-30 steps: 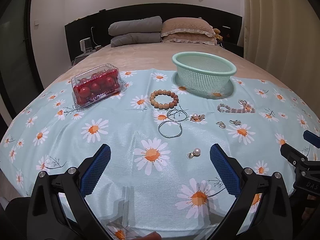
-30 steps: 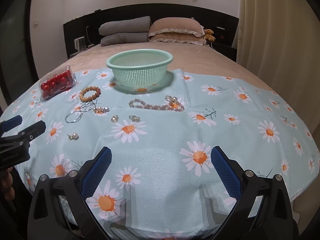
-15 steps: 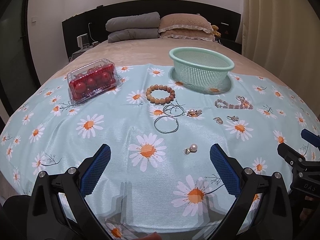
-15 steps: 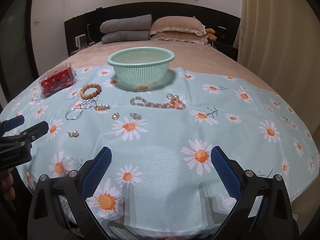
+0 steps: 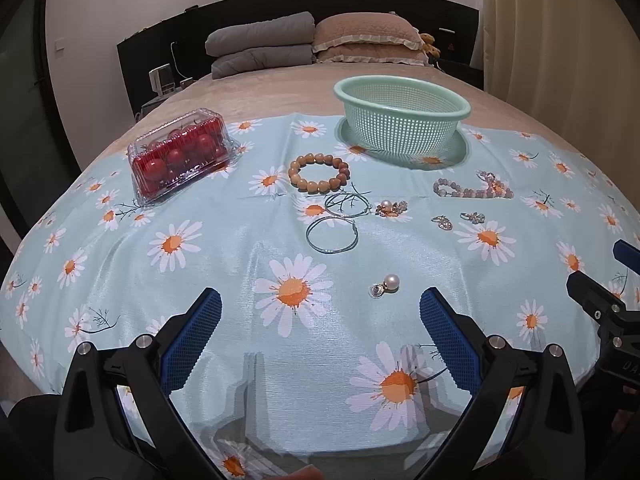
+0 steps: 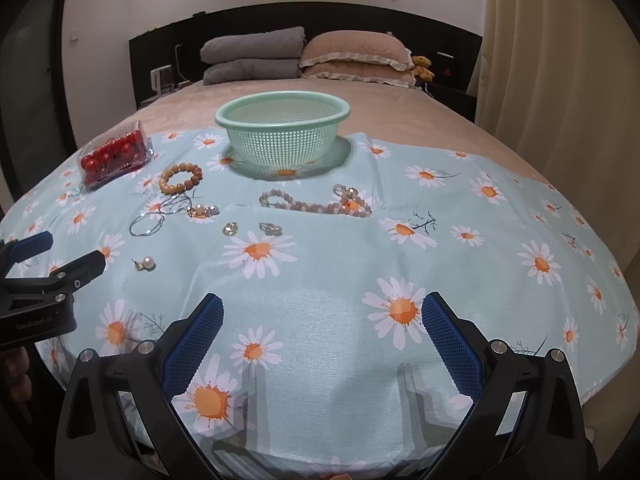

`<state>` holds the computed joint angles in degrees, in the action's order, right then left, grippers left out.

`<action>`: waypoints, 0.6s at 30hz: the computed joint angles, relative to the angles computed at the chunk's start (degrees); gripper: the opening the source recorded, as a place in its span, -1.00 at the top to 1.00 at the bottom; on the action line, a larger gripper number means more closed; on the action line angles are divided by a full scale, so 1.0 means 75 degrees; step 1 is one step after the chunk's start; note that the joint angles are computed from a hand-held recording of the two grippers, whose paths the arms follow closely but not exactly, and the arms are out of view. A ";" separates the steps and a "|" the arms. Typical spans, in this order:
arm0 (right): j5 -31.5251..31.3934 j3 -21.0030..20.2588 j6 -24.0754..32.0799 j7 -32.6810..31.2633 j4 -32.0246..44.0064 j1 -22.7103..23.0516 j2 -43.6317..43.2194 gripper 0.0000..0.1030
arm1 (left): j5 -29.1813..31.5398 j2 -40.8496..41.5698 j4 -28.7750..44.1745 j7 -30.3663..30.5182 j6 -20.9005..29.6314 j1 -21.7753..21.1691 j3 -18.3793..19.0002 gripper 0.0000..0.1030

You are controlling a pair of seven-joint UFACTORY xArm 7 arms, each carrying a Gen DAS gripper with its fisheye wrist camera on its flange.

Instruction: Organize jewelry

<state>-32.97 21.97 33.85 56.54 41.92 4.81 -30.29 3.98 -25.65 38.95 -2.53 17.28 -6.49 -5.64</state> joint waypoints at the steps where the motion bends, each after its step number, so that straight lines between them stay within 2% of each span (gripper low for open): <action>1: 0.0006 -0.0013 0.0002 -0.0033 -0.0002 0.0014 0.0019 -0.85 | 0.0046 0.0038 0.0015 -0.0014 0.0039 0.0030 -0.0037 -0.89; 7: 0.0174 -0.0154 0.0085 -0.0342 0.0177 0.0180 0.0407 -0.85 | 0.0164 0.0292 0.0140 -0.0008 0.0203 0.0057 -0.0095 -0.89; 11: 0.0486 -0.0458 0.0096 -0.0820 0.0347 0.0420 0.0771 -0.85 | 0.0198 0.0603 0.0372 0.0027 0.0447 0.0002 -0.0096 -0.89; 18: 0.0700 -0.0866 -0.0315 -0.1577 0.0740 0.0527 0.1490 -0.85 | 0.0271 0.1190 0.0808 -0.0075 0.0758 -0.0054 -0.0079 -0.89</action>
<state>-27.72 15.47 31.48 44.71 47.47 8.77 -19.12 6.02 -16.73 45.01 -3.09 22.97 -6.89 -6.24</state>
